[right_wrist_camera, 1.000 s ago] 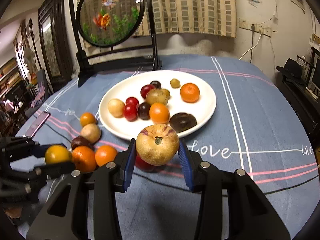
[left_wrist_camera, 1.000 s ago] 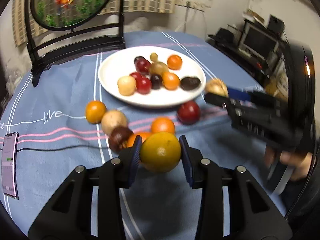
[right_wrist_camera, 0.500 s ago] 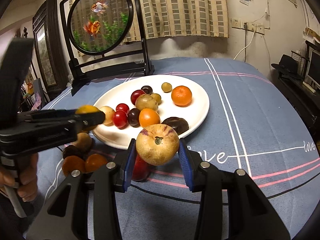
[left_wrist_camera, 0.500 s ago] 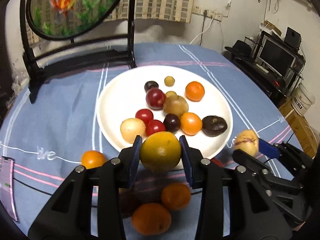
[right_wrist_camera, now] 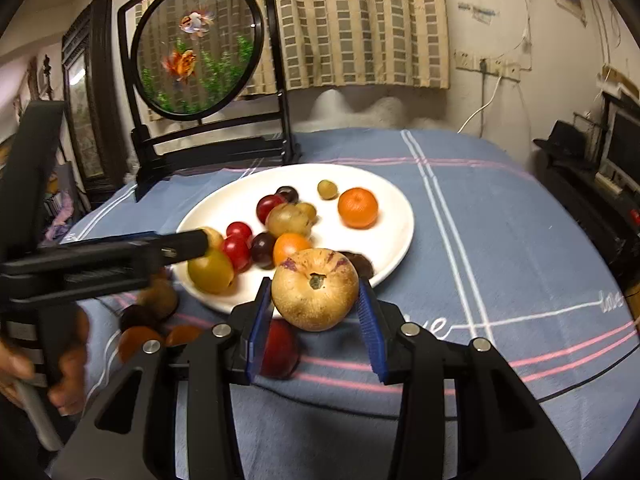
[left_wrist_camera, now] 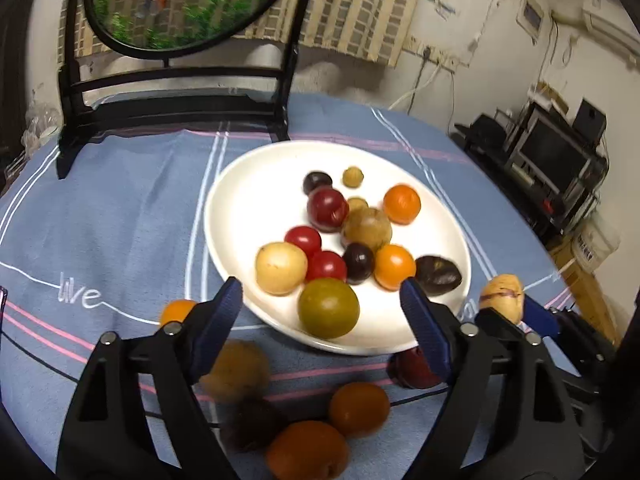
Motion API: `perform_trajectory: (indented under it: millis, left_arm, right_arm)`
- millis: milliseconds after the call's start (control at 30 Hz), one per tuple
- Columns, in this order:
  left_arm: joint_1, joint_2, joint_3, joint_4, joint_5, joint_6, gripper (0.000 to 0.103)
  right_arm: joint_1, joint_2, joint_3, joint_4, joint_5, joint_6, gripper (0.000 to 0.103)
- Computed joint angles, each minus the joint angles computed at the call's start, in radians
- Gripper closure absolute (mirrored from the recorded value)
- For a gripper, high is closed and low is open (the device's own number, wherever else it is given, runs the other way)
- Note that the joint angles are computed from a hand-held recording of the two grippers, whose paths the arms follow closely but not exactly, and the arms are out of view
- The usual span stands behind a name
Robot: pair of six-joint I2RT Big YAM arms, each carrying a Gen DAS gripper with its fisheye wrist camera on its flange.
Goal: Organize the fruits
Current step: 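Carry the pale apple and yellow citrus onto the white plate, open both grippers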
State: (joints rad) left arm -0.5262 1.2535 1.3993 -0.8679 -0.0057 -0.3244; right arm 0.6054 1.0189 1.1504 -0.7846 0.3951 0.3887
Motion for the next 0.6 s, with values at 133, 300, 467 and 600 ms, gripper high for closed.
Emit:
perform_trajectory:
  millis: [133, 300, 467, 600]
  left_arm:
    - [0.021, -0.013, 0.008, -0.015, 0.017, -0.037, 0.016]
    - [0.031, -0.005, 0.024, -0.050, 0.023, -0.040, 0.016]
    - [0.044, 0.001, 0.025, -0.069, 0.029, -0.062, 0.016]
    - [0.040, 0.008, 0.032, -0.100, 0.025, -0.053, 0.016]
  right_arm:
    - [0.006, 0.064, 0.063, -0.040, 0.022, -0.051, 0.061]
    - [0.005, 0.129, 0.107, -0.079, 0.006, -0.058, 0.044]
    - [0.000, 0.083, 0.084, -0.095, -0.020, 0.031, 0.039]
    - [-0.014, 0.018, 0.024, -0.065, -0.042, 0.091, 0.039]
